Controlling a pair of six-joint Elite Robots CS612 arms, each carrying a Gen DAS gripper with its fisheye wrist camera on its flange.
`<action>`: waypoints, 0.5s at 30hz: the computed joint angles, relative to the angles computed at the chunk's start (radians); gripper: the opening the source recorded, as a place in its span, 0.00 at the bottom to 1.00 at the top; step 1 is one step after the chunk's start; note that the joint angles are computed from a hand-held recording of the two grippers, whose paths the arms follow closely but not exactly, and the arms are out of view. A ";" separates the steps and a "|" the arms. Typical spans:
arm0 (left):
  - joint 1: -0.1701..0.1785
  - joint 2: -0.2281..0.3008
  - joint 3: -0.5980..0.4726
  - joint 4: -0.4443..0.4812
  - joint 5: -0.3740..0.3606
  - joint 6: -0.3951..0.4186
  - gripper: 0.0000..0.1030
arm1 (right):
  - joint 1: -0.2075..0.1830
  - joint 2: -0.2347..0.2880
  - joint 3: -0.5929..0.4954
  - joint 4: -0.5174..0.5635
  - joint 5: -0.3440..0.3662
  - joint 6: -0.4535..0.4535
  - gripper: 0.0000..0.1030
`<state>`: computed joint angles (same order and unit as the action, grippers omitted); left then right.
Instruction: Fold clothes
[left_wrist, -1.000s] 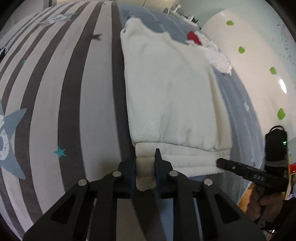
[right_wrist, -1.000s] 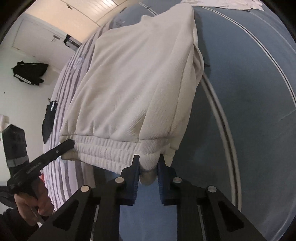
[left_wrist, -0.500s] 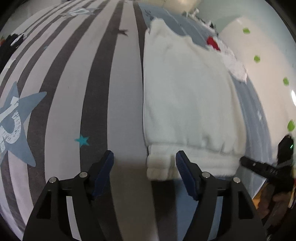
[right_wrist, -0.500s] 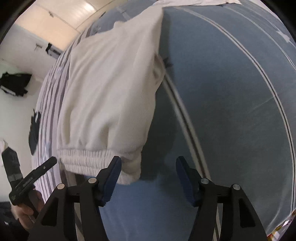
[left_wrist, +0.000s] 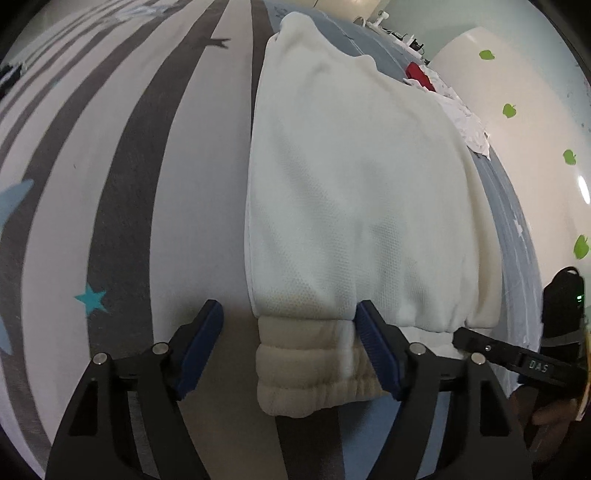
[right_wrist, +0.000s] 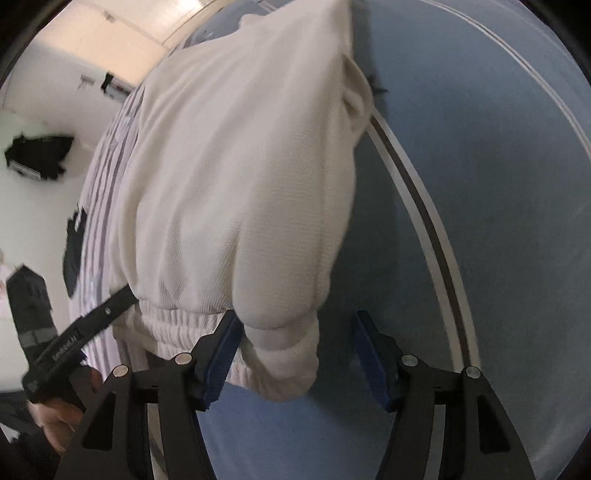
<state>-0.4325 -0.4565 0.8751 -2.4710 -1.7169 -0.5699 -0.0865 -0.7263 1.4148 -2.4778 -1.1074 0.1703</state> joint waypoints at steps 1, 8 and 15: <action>0.002 0.002 -0.004 0.011 -0.012 0.000 0.69 | -0.003 0.002 0.004 -0.004 0.012 0.007 0.59; -0.006 0.031 -0.066 0.068 0.019 0.019 0.74 | -0.012 -0.029 0.038 0.036 -0.018 0.032 0.77; -0.004 0.042 -0.072 0.041 -0.001 0.020 0.54 | 0.003 -0.018 0.040 0.014 0.060 -0.012 0.49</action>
